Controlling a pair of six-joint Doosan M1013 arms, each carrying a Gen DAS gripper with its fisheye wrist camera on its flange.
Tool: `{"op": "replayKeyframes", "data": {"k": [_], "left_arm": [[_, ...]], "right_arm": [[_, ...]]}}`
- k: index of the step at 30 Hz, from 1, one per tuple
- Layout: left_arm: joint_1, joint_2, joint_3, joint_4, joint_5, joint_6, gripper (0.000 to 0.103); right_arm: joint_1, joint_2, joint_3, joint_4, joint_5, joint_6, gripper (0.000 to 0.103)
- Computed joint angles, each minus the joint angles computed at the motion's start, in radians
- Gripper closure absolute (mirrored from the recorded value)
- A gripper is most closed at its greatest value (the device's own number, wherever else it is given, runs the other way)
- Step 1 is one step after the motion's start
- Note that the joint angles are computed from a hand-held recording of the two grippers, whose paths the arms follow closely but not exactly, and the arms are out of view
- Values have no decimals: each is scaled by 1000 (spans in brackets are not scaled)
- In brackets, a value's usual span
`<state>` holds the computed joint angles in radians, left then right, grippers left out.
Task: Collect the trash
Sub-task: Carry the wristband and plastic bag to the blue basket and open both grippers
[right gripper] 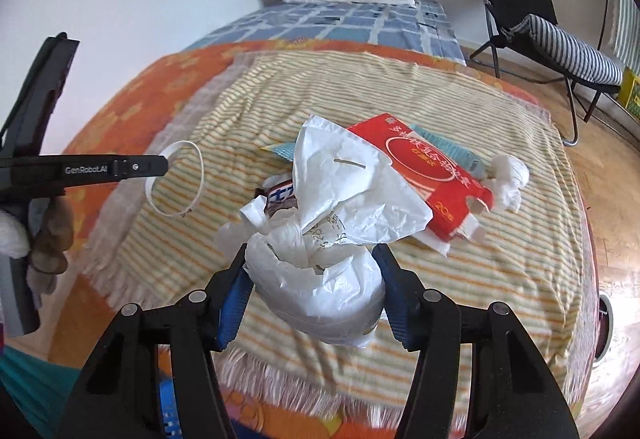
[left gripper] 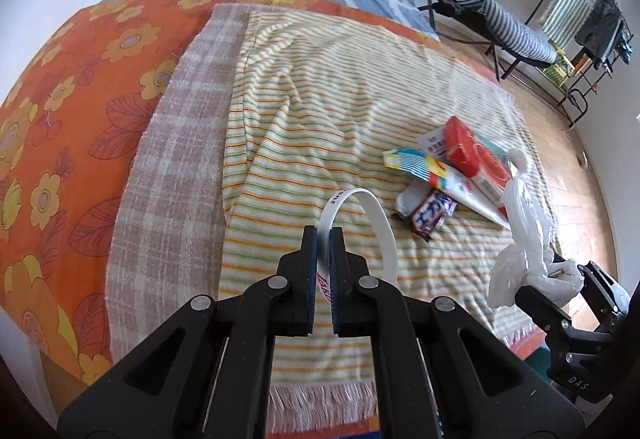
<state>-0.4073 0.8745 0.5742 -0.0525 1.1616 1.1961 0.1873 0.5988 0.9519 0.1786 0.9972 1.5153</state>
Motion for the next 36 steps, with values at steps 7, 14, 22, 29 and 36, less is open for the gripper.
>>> {"op": "replayKeyframes", "data": {"k": [7,14,22,29,36], "left_arm": [[-18,-79,114,-27,-67,39,100],[-44,-158,244,-45,-123,88,100],[-74,-232,389,-81,-162,152,100],[-98,-276,490,-87,-174,204,100],[-119,-293,543,-98,-160,249,100]], "right_arm": [[2,-80,104,21,-41,-27,45],[8,-158,211,30,-70,-47,45],[14,-224,306,32,-74,-34,44],[29,-266,380,1,-75,-14,44],[37,-285,430,7,-50,2,44]]}}
